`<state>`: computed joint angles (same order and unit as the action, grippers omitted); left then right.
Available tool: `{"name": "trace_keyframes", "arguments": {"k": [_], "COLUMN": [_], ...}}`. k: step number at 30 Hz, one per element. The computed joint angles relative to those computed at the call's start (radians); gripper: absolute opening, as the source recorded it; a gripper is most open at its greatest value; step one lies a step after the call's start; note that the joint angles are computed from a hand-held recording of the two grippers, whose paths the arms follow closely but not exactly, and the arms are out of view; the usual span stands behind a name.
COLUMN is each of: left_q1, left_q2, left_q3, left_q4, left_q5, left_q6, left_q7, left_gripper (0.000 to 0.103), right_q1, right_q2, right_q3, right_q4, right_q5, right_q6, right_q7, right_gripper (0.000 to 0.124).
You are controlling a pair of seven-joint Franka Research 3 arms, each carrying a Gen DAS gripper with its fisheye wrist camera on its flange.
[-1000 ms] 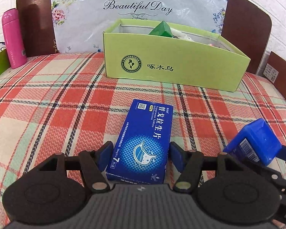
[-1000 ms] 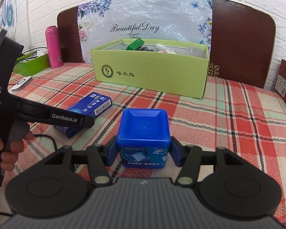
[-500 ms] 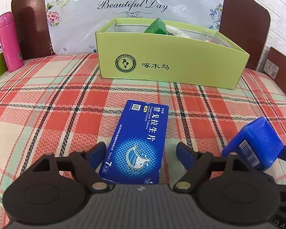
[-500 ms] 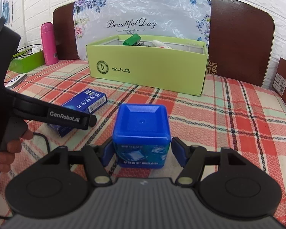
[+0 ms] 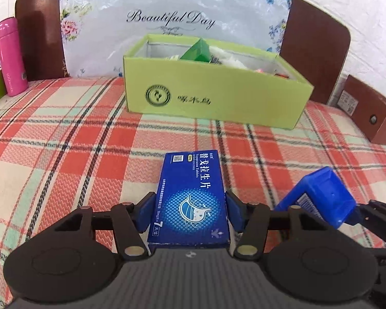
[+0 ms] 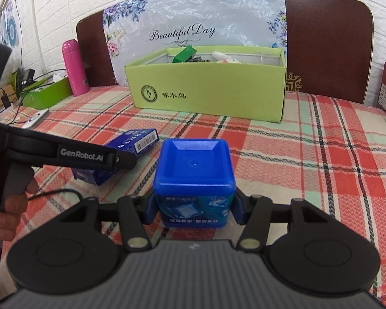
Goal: Organize objects
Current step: 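Carry the blue medicine box and blue container into the green box and open both tools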
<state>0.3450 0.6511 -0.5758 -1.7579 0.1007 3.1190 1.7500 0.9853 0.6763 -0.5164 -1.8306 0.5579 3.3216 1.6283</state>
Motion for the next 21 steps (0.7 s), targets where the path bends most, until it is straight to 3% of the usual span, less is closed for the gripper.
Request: {"name": "trace_keyframes", "arguments": {"k": [3,10,18,21], "left_q1": [0.063,0.132,0.102,0.059], "left_q2": [0.003,0.038,0.09,0.112], "left_q3": [-0.076,-0.177,-0.186,-0.159], "left_q4": [-0.007,0.052,0.187,0.26], "left_q5": [-0.004,0.031,0.05,0.04], "left_q6": [0.016,0.038,0.022,0.003], "left_q7": [0.028,0.045,0.054,0.066], "left_gripper": [0.06,0.06,0.06,0.06], "right_q1": [-0.014,-0.031,-0.042,-0.066], "right_q2": [-0.016,-0.013,0.045,0.081], "right_q3": [0.009,-0.01,-0.066,-0.076], "right_q4": [0.001,0.056,0.182,0.252], "right_q5": [0.003,0.055,0.091,0.068], "right_q6": [0.018,0.042,0.029,0.008], "right_q7": [-0.009,-0.079,-0.124,-0.114], "right_gripper": [0.054,0.054,0.054,0.054]}}
